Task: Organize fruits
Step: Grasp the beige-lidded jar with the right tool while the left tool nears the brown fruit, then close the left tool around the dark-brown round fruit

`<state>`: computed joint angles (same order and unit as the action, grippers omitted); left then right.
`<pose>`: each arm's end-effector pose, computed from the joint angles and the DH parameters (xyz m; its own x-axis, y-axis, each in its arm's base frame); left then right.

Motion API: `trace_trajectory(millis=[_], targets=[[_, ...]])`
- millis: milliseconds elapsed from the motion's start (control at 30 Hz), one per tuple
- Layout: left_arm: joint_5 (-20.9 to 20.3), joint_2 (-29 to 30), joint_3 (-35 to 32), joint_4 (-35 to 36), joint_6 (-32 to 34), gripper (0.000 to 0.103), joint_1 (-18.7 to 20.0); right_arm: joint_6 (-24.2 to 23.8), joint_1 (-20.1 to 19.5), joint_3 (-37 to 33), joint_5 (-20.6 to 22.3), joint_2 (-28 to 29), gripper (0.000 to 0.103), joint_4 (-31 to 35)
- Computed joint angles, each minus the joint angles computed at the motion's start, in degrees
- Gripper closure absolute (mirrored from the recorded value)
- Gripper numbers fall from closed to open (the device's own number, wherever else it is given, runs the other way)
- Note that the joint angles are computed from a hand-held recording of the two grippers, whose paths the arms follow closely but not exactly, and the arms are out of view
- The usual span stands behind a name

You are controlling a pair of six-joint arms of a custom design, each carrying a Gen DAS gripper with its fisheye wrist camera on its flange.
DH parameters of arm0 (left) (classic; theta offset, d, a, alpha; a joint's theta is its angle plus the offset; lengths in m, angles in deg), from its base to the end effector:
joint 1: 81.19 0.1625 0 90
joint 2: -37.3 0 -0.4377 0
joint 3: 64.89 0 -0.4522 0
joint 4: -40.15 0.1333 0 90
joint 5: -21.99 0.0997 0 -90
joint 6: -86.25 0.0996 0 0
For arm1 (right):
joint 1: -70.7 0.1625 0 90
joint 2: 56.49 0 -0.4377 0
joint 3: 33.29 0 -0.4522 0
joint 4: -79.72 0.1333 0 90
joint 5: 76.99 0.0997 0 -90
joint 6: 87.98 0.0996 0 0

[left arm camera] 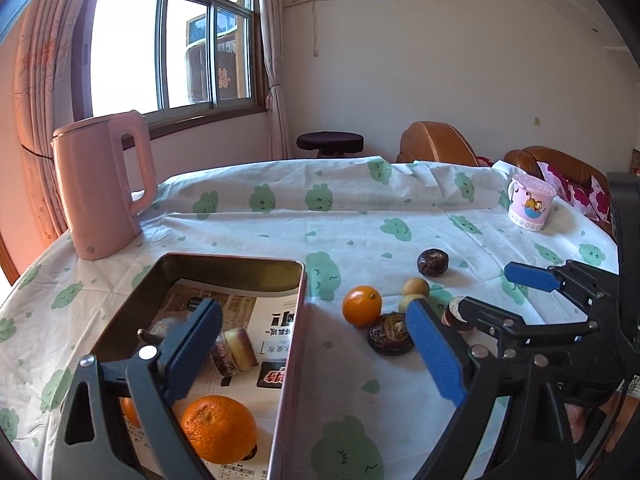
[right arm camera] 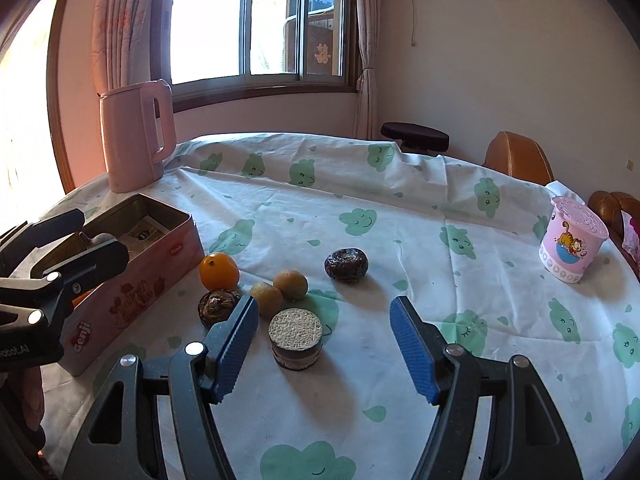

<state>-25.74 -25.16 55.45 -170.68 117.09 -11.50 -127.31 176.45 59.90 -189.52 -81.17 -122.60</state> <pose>-0.0044 -0.5889 0.2229 -0.6935 -0.0432 -0.7192 0.5979 0.5225 -0.6079 0.2813 -0.6469 -0.0729 -0.6192 -0.4367 0.6526 -0.7606 0.5401 -0.3602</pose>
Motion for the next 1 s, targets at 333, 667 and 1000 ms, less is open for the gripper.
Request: trace_trajectory(millis=[333,667,1000], targets=[[0.51,1.11,-0.02,1.32,1.04,0.011,-0.44,2.91,-0.45,-3.49,-1.55,0.03,0.067,14.6],[1.65,3.3,-2.44,9.92,-0.59,0.032,-1.19,2.27,-0.85,-0.82,-2.95,-0.87,0.067,4.18],[3.23,4.6,-6.59,24.13,-7.34,0.046,-0.25,3.0,-1.47,-0.08,-1.41,-1.74,0.067,3.82]])
